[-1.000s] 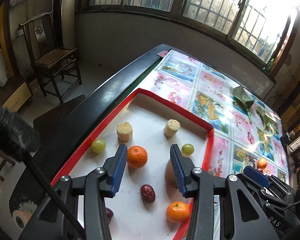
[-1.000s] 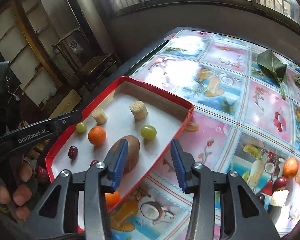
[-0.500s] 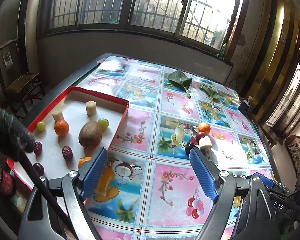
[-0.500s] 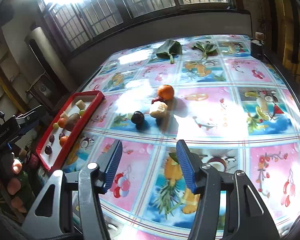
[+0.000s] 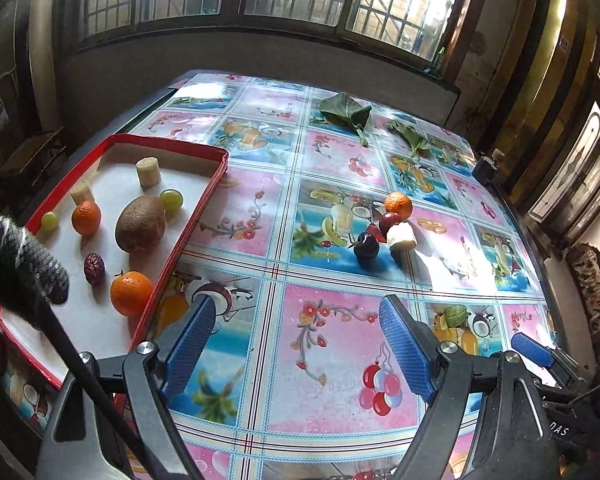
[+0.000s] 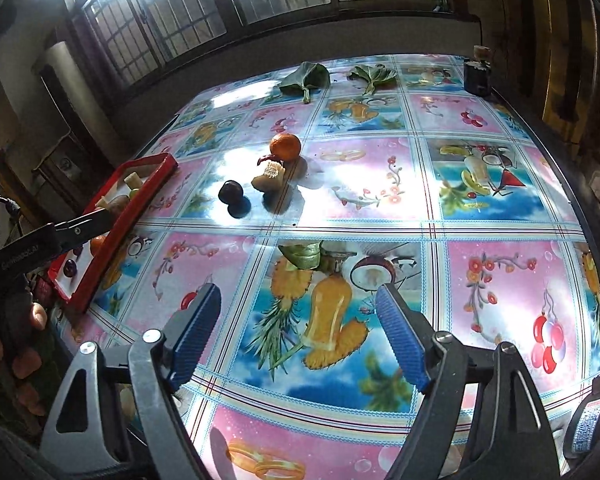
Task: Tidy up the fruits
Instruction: 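Move both open grippers back toward the remaining pile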
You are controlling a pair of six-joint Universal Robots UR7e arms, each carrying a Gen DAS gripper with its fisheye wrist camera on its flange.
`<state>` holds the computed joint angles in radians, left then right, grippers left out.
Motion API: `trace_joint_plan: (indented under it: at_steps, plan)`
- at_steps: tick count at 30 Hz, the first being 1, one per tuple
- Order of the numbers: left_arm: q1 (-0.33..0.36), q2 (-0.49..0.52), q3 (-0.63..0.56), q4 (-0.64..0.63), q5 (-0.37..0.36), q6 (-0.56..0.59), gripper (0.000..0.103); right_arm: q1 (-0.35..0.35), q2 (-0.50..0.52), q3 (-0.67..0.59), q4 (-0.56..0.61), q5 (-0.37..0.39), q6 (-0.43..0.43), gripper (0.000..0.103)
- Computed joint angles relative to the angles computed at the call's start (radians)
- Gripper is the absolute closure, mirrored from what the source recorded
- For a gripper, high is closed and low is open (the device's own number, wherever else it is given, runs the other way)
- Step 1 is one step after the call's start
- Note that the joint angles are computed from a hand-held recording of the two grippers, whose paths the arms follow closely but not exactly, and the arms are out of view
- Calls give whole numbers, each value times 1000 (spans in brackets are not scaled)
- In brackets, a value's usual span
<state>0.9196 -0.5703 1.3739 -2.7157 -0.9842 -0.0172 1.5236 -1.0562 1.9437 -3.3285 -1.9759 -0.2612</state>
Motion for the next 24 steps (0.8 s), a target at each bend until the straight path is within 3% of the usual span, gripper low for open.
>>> trace_joint_plan:
  at_steps: [7, 12, 24]
  plan:
    - [12, 20, -36, 34, -6, -5, 19, -5, 28, -41, 23, -8, -6, 23]
    - [15, 55, -95, 79, -9, 3, 19, 0, 50, -100, 63, 5, -12, 35]
    - [35, 117, -206, 197, -56, 43, 19, 16, 213, -418, 281, 11, -24, 46]
